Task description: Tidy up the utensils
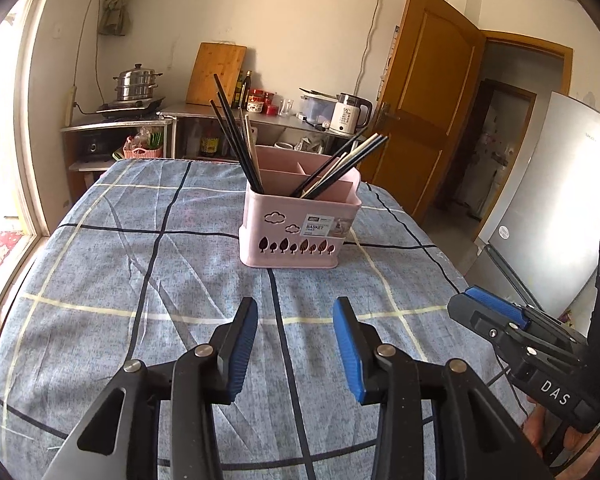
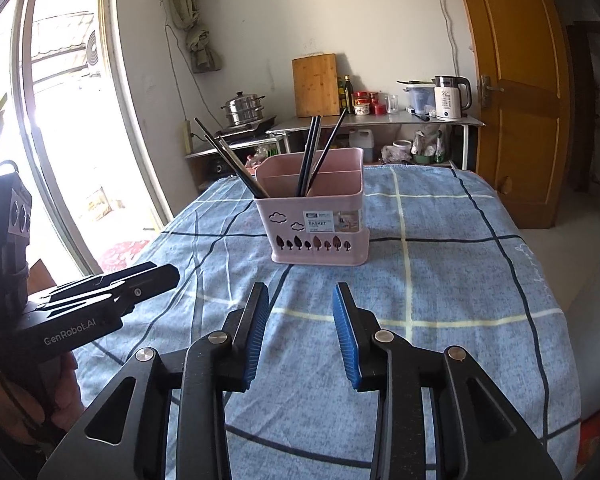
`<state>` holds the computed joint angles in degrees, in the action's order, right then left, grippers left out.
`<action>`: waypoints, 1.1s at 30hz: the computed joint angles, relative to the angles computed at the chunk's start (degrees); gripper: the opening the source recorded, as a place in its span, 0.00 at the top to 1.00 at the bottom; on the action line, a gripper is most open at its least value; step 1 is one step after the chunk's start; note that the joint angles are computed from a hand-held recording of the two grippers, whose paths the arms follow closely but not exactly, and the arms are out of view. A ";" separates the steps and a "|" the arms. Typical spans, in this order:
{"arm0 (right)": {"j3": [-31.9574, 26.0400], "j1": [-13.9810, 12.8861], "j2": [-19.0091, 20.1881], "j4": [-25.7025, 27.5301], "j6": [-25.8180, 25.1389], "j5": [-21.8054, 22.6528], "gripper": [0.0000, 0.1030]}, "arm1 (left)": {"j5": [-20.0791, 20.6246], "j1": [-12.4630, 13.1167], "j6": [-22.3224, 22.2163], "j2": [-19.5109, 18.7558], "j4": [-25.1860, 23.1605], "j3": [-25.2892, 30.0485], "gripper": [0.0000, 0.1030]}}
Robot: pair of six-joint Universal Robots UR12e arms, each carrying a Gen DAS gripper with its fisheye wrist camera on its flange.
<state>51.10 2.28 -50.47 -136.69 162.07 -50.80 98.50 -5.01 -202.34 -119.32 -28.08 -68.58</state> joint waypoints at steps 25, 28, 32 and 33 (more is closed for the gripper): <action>9.87 -0.62 -5.08 -5.99 -0.57 -2.77 0.66 | 1.99 -2.38 2.60 2.52 4.58 -5.59 0.62; 9.98 -0.58 -5.12 -6.09 -0.63 -2.89 0.66 | 2.30 -2.41 2.65 2.46 4.72 -5.57 0.62; 10.03 -0.55 -5.15 -6.14 -0.73 -3.00 0.66 | 3.20 -2.61 3.17 2.38 4.75 -5.58 0.62; 10.03 -0.55 -5.15 -6.14 -0.73 -3.00 0.66 | 3.09 -2.60 3.32 2.32 4.82 -5.51 0.62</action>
